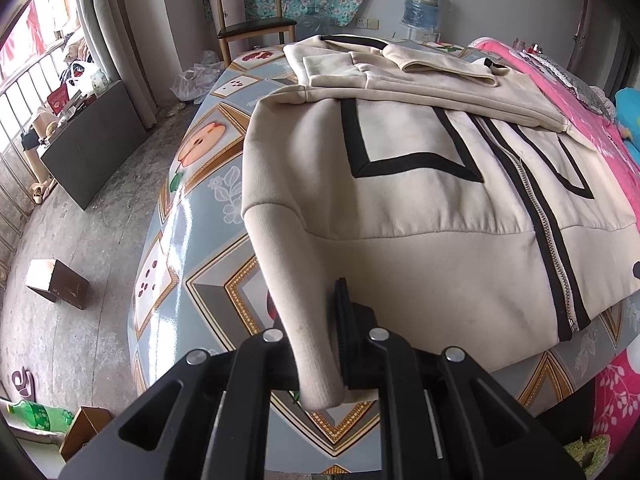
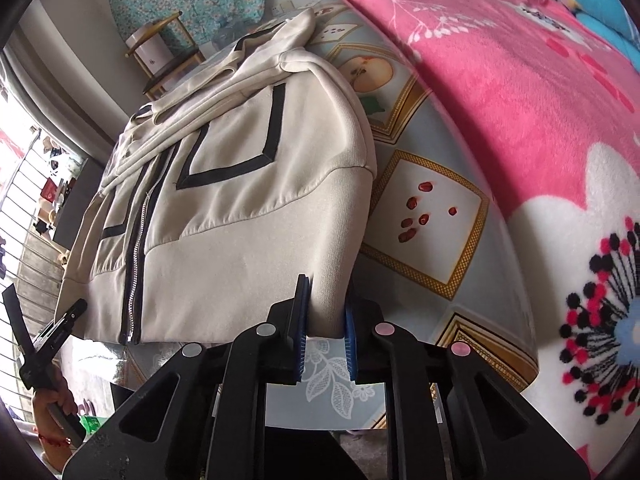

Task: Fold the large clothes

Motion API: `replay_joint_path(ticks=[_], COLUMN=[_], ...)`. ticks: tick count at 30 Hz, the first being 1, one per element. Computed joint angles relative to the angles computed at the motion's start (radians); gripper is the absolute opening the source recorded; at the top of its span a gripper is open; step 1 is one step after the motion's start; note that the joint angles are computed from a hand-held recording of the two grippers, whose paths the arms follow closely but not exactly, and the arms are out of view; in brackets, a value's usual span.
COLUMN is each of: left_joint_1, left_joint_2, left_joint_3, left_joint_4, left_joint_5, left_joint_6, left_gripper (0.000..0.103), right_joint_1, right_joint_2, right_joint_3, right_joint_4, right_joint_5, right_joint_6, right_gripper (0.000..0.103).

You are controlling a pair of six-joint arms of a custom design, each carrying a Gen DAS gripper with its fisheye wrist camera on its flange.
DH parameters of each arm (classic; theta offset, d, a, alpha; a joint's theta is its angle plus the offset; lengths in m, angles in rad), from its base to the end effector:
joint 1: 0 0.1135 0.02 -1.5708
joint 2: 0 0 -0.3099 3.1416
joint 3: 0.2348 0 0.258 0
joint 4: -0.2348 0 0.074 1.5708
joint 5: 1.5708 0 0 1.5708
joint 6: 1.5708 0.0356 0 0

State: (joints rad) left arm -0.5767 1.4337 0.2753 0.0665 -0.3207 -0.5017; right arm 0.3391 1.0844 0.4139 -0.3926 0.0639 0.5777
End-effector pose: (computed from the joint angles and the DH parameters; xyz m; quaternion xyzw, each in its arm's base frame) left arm 0.1594 -0.0903 0.1190 -0.0019 0.9598 0.0129 0.2805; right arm 0.1538 0.0518 0.1829 0.1231 0.9596 0.0833 0.2388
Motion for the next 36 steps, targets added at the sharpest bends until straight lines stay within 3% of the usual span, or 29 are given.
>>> replay_joint_path(ticks=[36], left_joint_1=[-0.043], left_joint_2=[0.012], left_joint_3=[0.027], left_joint_4=[-0.053], left_joint_5=[-0.057], left_joint_6=[-0.007], left_gripper=[0.011], right_joint_1=[0.023], right_joint_2=[0.083], right_joint_3=[0.010], right_joint_4=[0.045], right_joint_5=[0.022], right_joint_6=[0.014], right_gripper=[0.020])
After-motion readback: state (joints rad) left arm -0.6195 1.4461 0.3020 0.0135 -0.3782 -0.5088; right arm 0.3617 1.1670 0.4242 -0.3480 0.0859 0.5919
